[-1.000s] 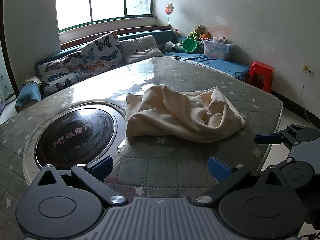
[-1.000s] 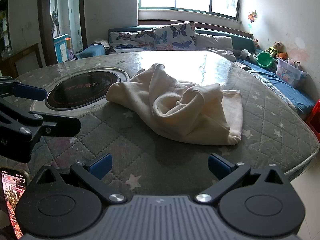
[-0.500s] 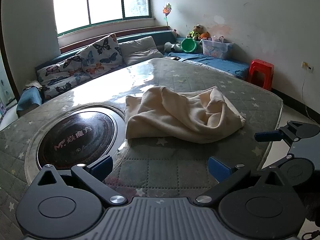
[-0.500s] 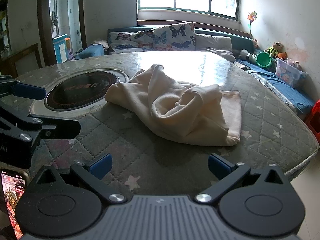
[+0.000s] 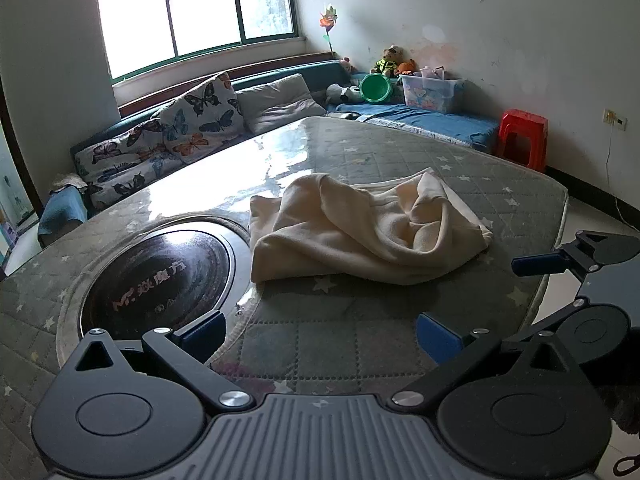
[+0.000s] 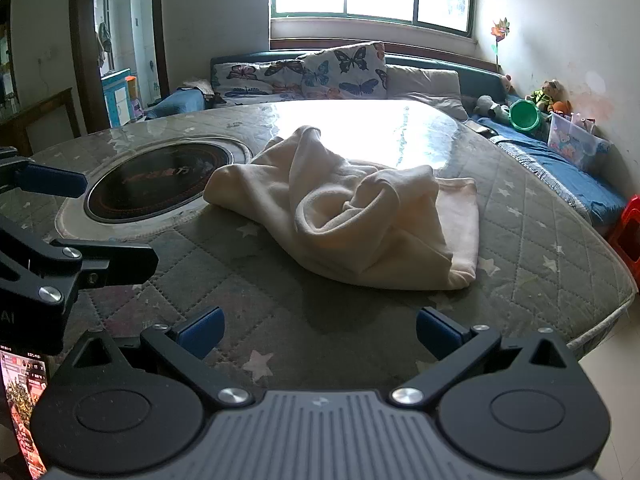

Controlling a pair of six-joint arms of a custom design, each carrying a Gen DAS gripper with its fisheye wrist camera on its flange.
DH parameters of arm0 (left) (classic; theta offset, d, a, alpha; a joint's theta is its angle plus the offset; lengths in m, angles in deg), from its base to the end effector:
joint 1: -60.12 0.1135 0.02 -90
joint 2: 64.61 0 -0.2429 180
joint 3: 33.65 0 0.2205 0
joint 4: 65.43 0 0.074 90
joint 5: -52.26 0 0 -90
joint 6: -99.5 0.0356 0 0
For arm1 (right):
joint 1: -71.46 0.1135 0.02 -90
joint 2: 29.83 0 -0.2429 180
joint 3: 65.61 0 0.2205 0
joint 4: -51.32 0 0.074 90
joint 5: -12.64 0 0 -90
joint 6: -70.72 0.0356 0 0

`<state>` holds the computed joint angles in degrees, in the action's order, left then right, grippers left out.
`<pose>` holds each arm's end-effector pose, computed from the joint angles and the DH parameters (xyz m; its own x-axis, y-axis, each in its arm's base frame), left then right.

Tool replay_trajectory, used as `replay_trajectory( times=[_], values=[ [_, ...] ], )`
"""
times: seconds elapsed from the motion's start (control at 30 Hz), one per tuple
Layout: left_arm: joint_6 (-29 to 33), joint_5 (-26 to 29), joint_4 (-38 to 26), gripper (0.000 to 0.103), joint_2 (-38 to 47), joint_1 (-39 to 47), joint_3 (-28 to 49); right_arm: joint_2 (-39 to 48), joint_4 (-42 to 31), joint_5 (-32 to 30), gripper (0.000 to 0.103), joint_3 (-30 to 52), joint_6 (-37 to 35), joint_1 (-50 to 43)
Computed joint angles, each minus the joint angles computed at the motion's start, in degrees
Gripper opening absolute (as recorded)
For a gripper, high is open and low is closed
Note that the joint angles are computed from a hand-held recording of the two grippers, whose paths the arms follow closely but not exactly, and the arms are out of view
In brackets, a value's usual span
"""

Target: Fold clothes

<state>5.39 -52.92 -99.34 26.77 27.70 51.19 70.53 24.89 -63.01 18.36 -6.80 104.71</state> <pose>0.2813 -0.1676 0.2609 -0.5713 0.2809 -0.7712 0.3091 0.9441 0.1149 0.3015 0.1872 0.2165 -0.6369 -0.1672 -0.7526 -0.2474 0.9689 -0.0060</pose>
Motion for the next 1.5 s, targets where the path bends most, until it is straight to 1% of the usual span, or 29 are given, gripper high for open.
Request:
replay_trajectory(
  times=[0.33, 0.8, 1.1, 1.23, 1.33, 1.5],
  values=[
    [0.7, -0.6, 0.1, 0.103, -0.1, -0.6, -0.1, 0.2, 0.1, 0.2, 0.103, -0.1, 0.1, 0.0],
    [1.2, 0.1, -0.9, 0.103, 1.5, -0.1, 1.4, 0.2, -0.1, 0.3, 0.103, -0.4, 0.4, -0.7],
    [1.3, 3.0, -3.5, 0.103, 5.0, 1.7, 5.3, 0.8, -1.0, 0.5, 0.103, 0.3, 0.5, -1.8],
    [2.3, 3.8, -3.4, 0.103, 6.2, 2.4, 6.4, 1.2, -1.3, 0.4, 0.103, 0.8, 0.4, -2.6],
    [2.6, 3.3, -4.3, 0.103, 7.9, 2.8, 8.3, 1.5, -1.6, 0.4, 0.103, 1.2, 0.1, -3.1],
    [2.9, 5.4, -6.7, 0.103, 11.2, 4.4, 12.6, 1.6, -2.3, 0.2, 0.103, 2.2, -0.1, -4.3]
  ],
)
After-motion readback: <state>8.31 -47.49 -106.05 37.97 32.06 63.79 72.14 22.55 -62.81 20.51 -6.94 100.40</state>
